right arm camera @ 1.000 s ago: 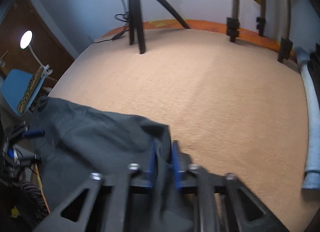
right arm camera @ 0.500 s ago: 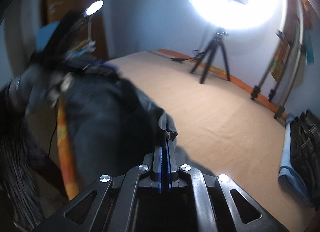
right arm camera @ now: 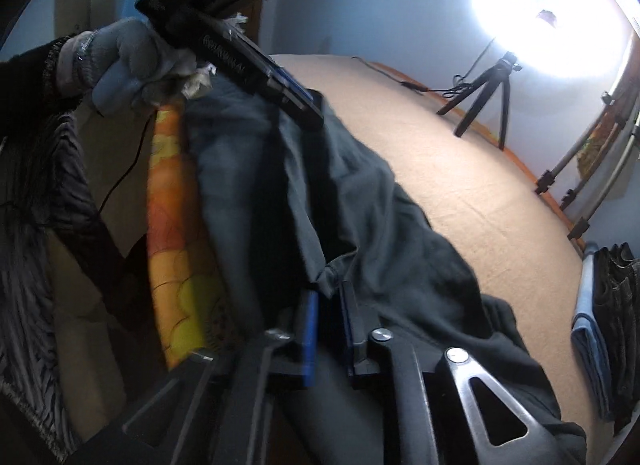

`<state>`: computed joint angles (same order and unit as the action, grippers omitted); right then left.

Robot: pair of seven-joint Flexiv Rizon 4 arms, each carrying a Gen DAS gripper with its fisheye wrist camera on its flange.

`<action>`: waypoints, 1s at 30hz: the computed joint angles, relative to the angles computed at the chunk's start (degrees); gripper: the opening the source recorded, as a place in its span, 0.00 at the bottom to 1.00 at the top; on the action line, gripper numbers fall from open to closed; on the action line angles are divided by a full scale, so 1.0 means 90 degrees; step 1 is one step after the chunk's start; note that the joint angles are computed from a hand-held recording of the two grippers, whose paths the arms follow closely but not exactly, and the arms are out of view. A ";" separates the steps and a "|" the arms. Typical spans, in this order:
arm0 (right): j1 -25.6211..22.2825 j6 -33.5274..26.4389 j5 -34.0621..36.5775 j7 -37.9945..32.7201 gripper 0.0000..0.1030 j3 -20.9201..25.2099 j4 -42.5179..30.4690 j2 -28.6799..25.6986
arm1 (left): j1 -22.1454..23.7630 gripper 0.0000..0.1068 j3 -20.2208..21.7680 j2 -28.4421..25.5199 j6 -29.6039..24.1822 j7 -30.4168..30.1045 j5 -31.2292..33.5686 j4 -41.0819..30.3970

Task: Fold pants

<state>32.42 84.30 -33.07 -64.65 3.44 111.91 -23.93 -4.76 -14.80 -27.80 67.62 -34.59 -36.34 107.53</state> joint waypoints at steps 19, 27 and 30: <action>0.0207 -0.1163 0.0376 0.0323 0.01 -0.0153 -0.1121 -0.0500 | 0.0182 0.52 -0.0198 0.0074 0.0536 0.0172 -0.0090 0.0252; -0.0297 -0.0580 0.0157 0.1200 0.00 -0.0467 -0.1367 -0.0336 | 0.0462 0.52 -0.0735 0.0184 0.1176 0.0698 -0.1006 0.0330; -0.0830 -0.1135 0.0751 0.0656 0.00 0.0097 -0.2197 -0.0773 | 0.0253 0.53 -0.0462 0.0058 0.1116 0.0454 -0.0725 0.0174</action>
<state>24.95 74.09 -26.31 -58.74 4.31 92.13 -30.89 -2.48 -18.96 -27.28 77.67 -30.50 -42.87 109.10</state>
